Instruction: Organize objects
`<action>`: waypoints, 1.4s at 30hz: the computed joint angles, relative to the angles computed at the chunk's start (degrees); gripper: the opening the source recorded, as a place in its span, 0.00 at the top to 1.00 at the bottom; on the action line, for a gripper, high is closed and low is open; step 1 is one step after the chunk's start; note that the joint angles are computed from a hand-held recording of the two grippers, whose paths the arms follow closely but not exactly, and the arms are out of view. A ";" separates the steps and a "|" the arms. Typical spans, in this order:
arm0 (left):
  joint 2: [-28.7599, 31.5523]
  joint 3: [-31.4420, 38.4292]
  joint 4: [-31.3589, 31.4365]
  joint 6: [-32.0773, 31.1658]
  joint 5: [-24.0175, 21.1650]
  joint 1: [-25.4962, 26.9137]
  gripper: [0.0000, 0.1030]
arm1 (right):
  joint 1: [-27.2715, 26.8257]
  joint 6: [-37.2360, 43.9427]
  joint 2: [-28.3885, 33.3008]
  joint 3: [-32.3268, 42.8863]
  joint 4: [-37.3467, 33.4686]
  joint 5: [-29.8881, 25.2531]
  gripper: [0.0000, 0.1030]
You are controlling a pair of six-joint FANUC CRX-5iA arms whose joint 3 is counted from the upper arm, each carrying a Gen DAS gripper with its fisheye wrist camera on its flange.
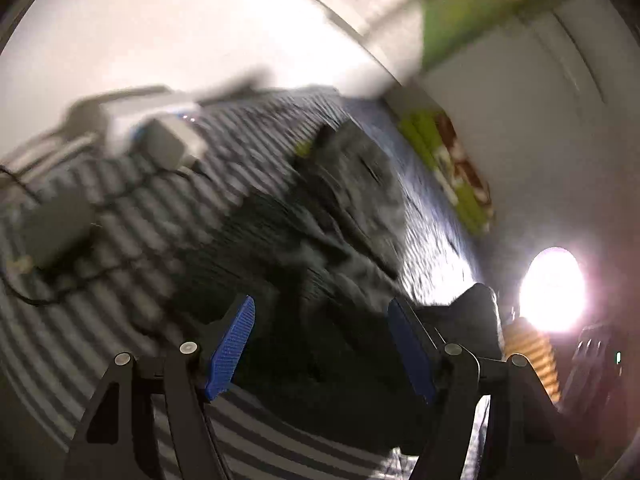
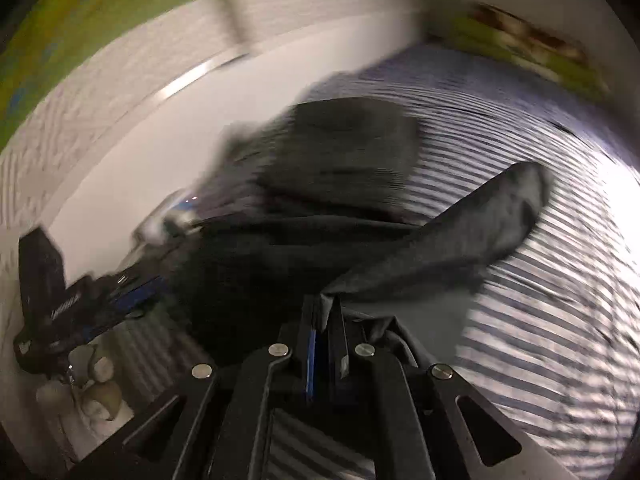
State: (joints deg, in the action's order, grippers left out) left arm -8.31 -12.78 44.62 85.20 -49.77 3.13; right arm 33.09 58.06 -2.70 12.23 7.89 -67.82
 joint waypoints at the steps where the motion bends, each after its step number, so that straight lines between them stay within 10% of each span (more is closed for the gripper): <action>1: -0.62 -0.51 -0.13 -0.09 0.15 1.23 0.30 | 2.63 -0.17 1.66 0.57 1.34 0.73 0.96; 8: -1.54 -1.89 -1.74 2.71 -2.15 9.45 0.31 | 12.70 0.46 9.93 1.07 5.89 3.62 0.96; 22: -2.02 -1.06 -2.43 1.42 -1.98 9.73 0.30 | 14.51 4.30 10.65 -1.00 4.15 7.40 0.96; 31: -1.58 0.58 -4.12 2.26 -1.44 8.11 0.30 | 12.02 11.55 2.55 -4.60 -8.32 8.49 0.66; 37: 1.00 4.49 -5.98 -0.63 -2.46 1.25 0.30 | 4.53 8.14 -11.58 -15.16 -13.78 10.22 0.58; 42: 5.04 8.30 -8.37 -4.34 -5.89 -8.51 0.30 | -12.03 9.68 -12.68 -15.48 -21.68 4.38 0.58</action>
